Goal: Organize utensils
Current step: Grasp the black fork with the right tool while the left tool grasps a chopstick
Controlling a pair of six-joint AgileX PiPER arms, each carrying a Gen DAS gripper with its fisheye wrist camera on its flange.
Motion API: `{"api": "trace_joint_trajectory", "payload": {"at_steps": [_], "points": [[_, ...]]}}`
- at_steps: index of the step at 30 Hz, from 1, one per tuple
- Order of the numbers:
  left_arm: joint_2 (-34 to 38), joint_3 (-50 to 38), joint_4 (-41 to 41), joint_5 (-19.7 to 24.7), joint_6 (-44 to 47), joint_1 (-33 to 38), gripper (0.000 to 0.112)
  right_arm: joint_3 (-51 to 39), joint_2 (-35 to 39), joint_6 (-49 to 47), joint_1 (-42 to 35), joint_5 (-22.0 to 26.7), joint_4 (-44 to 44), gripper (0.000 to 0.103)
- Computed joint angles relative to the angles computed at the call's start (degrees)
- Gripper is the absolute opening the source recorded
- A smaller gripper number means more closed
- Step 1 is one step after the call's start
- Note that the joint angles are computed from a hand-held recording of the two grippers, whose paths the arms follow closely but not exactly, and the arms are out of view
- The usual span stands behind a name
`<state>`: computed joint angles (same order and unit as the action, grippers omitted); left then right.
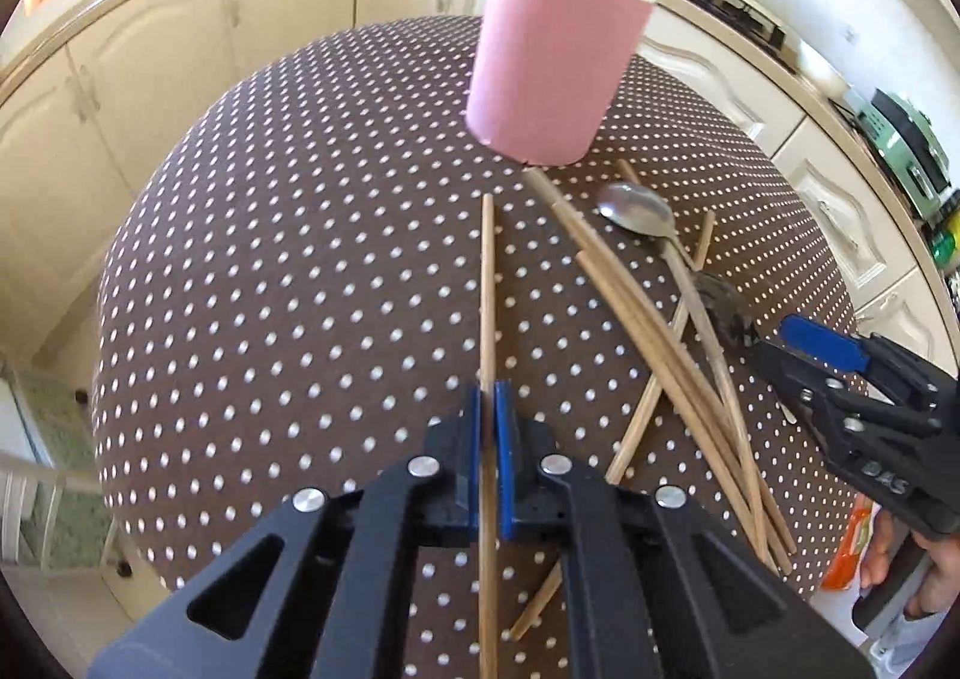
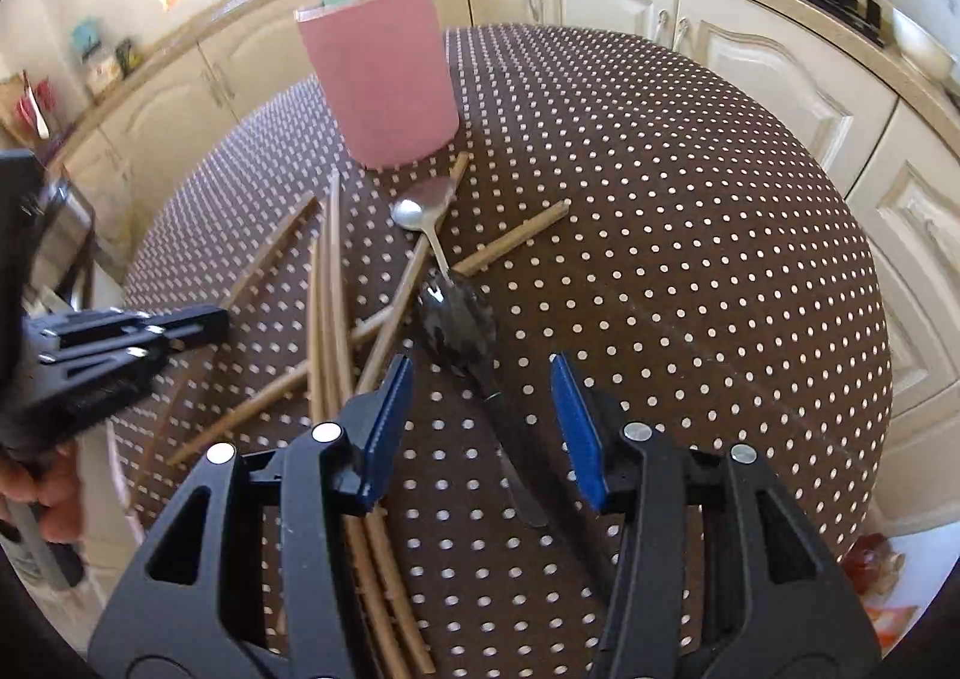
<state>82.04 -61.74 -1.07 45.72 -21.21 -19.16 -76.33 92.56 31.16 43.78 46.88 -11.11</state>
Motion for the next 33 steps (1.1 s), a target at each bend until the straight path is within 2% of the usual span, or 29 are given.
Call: {"api": "trace_joint_trajectory", "payload": {"at_steps": [1, 2, 5, 8, 10, 13, 17, 19, 20, 25, 27, 28, 33], "points": [[-0.4, 0.1, -1.2, 0.4, 0.0, 0.8, 0.005, -1.0, 1.0, 0.3, 0.4, 1.2, -1.6, 0.044], [-0.8, 0.3, -2.2, 0.7, 0.8, 1.8, 0.005, -1.6, 1.7, 0.5, 0.8, 2.0, -2.6, 0.035], [-1.9, 1.6, -6.5, 1.1, 6.5, 5.7, 0.005, -3.1, 3.3, -0.1, 1.9, 3.9, -4.4, 0.025], [0.7, -1.1, -8.9, 1.7, 10.0, 8.0, 0.006, -4.2, 4.2, -1.2, 2.9, 5.1, -5.4, 0.017], [3.2, -4.2, -10.0, 3.4, 12.8, 9.8, 0.006, -4.6, 4.3, -1.7, 3.0, 5.6, -5.1, 0.016], [7.9, -9.8, -9.1, 5.1, 12.2, 8.9, 0.006, -5.2, 4.6, -2.8, 2.5, 5.8, -4.3, 0.011], [11.2, -14.2, -8.4, 6.7, 11.7, 8.8, 0.008, -5.3, 4.3, -4.1, 1.2, 5.0, -2.5, 0.011], [12.5, -16.4, -8.1, 7.3, 12.1, 9.1, 0.021, -5.2, 4.1, -6.7, -0.9, 4.1, 0.3, 0.011], [13.2, -17.5, -7.2, 7.6, 11.6, 8.9, 0.023, -5.3, 4.0, -7.4, -1.5, 4.0, 1.0, 0.011], [18.4, -23.7, -5.3, 9.6, 11.3, 7.8, 0.023, -5.6, 3.9, -11.6, -6.0, 2.0, 6.2, 0.011], [19.8, -25.6, -3.9, 9.8, 10.8, 7.1, 0.019, -6.2, 4.4, -12.6, -7.1, 1.6, 7.7, 0.011], [20.4, -26.4, -3.4, 9.9, 10.6, 6.8, 0.005, -6.2, 4.3, -12.9, -7.7, 1.0, 8.4, 0.011], [19.1, -24.0, -5.2, 6.6, 11.4, 6.9, 0.005, -5.3, 3.5, -16.7, -10.9, -1.8, 14.5, 0.011]]}}
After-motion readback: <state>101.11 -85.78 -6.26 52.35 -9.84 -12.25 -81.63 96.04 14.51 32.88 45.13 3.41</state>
